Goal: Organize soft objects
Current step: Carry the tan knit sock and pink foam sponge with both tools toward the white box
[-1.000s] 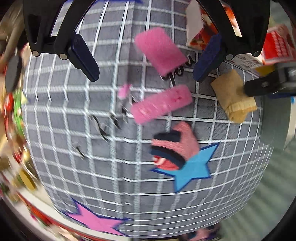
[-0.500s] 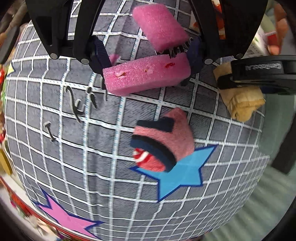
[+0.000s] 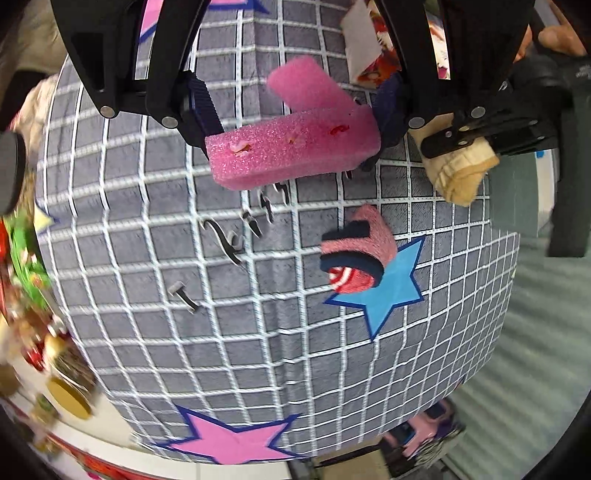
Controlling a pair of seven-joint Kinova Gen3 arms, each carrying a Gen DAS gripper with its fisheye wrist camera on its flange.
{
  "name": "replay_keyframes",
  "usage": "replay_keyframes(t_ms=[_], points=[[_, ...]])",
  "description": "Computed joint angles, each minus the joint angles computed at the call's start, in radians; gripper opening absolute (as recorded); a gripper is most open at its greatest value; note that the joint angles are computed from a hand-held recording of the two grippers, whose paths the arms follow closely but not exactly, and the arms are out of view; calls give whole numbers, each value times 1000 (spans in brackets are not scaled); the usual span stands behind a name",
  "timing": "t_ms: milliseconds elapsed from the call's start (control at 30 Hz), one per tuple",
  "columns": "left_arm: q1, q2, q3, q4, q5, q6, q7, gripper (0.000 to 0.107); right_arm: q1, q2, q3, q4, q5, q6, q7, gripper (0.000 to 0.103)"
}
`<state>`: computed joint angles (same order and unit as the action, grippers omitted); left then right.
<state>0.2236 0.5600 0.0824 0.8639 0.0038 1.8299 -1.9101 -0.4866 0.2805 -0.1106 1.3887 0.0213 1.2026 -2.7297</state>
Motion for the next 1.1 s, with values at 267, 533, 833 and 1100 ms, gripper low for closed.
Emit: replay_keyframes(t_ms=[267,533,833,1100], points=[[-40,-101,34,48,42,16,-207,22,-25,-122,-27,63,11,87,-178,72],[-121,-200,32,136,88,8,-440,22,-106,-148,-91,45,51,178,-421,72],[-233,-327,5,251,135,43,-751,22,-250,-87,-116,-86,50,278,-699,72],[-331,-380,-42,251,179,108,-991,22,-394,-4,-106,-240,97,354,-835,72]])
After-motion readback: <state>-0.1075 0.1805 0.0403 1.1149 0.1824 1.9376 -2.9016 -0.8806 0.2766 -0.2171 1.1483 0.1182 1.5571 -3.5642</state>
